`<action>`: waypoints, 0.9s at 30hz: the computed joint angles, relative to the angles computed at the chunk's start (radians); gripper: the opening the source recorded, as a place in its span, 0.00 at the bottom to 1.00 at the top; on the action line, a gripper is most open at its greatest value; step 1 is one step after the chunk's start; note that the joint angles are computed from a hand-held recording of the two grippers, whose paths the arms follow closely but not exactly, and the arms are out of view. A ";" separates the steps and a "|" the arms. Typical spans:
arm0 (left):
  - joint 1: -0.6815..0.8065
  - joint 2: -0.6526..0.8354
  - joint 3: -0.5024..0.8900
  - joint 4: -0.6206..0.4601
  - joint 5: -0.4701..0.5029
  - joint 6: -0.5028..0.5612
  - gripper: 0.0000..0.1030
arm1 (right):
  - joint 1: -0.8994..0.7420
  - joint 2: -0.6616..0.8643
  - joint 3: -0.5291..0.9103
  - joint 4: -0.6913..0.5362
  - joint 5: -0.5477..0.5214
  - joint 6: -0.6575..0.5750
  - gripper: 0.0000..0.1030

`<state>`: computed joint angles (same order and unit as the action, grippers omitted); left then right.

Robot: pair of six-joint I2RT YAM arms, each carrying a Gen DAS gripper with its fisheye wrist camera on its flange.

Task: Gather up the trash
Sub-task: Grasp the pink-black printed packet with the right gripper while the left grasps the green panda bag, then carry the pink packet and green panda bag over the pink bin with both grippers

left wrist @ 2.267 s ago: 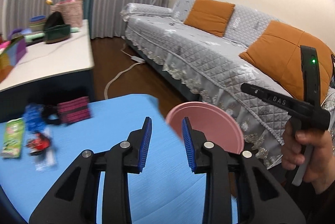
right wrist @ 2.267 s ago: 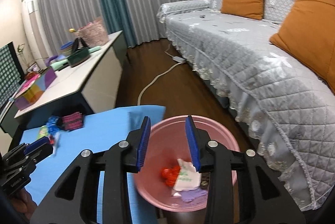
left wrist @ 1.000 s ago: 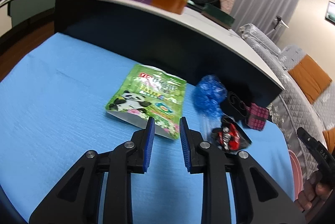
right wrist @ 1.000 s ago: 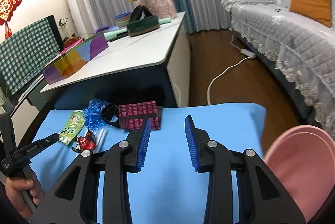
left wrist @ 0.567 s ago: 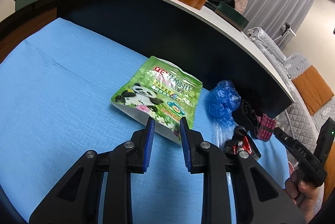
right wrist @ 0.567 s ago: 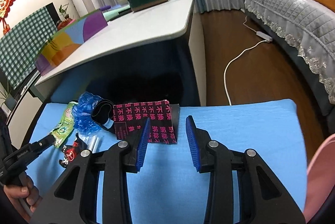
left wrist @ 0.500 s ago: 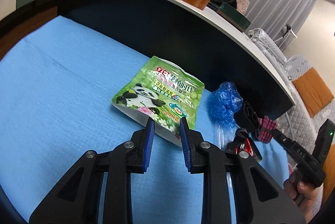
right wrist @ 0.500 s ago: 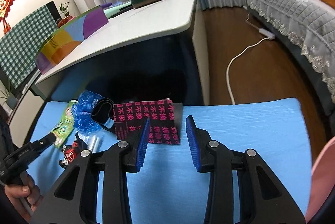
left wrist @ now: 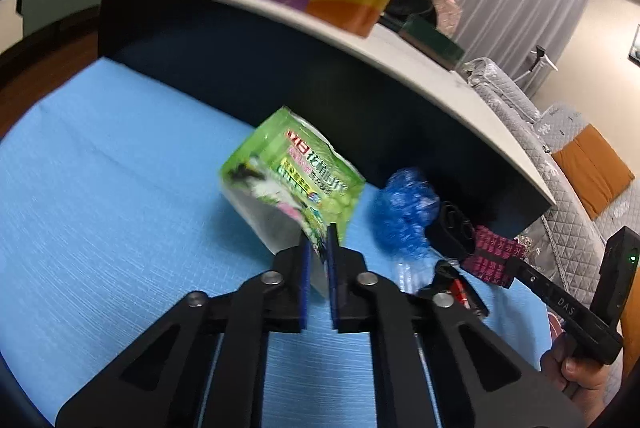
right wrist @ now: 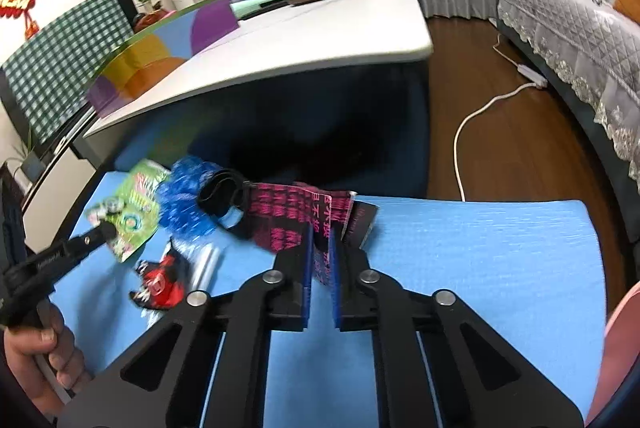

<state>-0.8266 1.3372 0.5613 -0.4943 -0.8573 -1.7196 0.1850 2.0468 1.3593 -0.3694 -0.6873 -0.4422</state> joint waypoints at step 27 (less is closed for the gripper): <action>-0.422 0.322 0.642 -0.893 -0.150 -0.370 0.00 | -0.440 -0.495 -0.110 -0.506 -0.235 -0.419 0.01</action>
<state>-1.2485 1.6593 1.2035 -1.3876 -1.0072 -2.0895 -0.2551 1.5513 1.2496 -0.8751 -0.9221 -0.8614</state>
